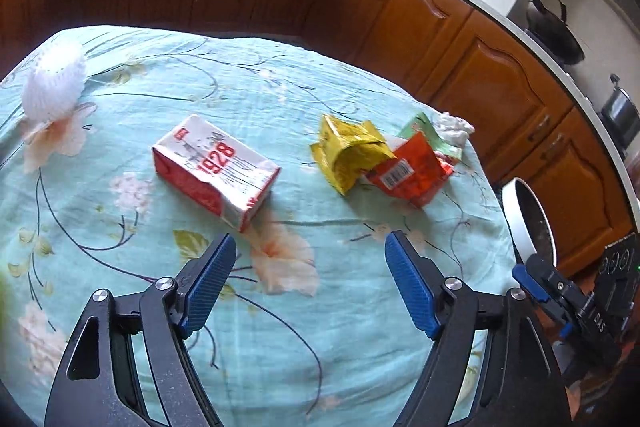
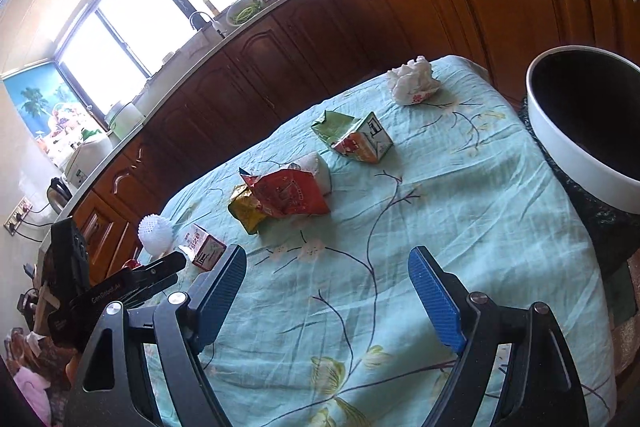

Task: Collect trash
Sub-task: 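Move both open tools back over the remaining trash on the table, then grasp the red chip bag with the right tool while the left tool grasps the white milk carton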

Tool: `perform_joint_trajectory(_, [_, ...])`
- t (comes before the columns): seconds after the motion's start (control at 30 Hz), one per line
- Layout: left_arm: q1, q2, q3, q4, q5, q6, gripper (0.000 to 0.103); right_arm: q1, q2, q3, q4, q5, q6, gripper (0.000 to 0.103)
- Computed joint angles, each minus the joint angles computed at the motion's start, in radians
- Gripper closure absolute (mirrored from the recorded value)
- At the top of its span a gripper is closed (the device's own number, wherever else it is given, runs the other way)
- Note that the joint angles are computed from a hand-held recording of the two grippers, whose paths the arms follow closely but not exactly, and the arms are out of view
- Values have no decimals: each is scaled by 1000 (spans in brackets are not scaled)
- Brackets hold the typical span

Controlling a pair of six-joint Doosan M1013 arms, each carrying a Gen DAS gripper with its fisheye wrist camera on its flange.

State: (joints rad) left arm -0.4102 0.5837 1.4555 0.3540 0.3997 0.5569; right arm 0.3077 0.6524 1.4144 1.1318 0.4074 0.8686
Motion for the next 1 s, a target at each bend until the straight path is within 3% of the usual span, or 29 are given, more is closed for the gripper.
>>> perform_joint_trajectory(0.13, [35,26,-38,-104,26,49,21,9,24,-45,-36,21,25,18])
perform_joint_trajectory(0.23, [50,58,-94,-74,87,29,19,15,47,-86,-79,38,64,18])
perform_joint_trajectory(0.37, [60,111,-183,-91,186,81,16,18,86,-152,-127,78,133,18])
perform_joint_trajectory(0.5, [58,151,-237,-76,236,142,17,20,132,-229,-181,116,220,18])
perform_joint_trajectory(0.53, [54,154,-238,-48,239,140,20,20,142,-245,-187,124,232,18])
perform_joint_trajectory(0.6, [52,156,-233,-47,230,168,37,23,162,-278,-218,140,269,18])
perform_joint_trajectory(0.73, [47,138,-196,-25,182,172,44,30,194,-326,-249,166,304,22])
perform_joint_trajectory(0.8, [44,125,-173,-34,150,185,49,34,198,-330,-236,171,275,48])
perform_joint_trajectory(0.83, [43,119,-164,-45,136,199,51,37,197,-329,-242,166,268,57])
perform_joint_trajectory(0.9, [38,107,-145,-66,113,228,54,39,187,-313,-214,156,221,90])
perform_joint_trajectory(1.0, [30,91,-120,-98,87,264,55,48,168,-295,-250,139,206,92])
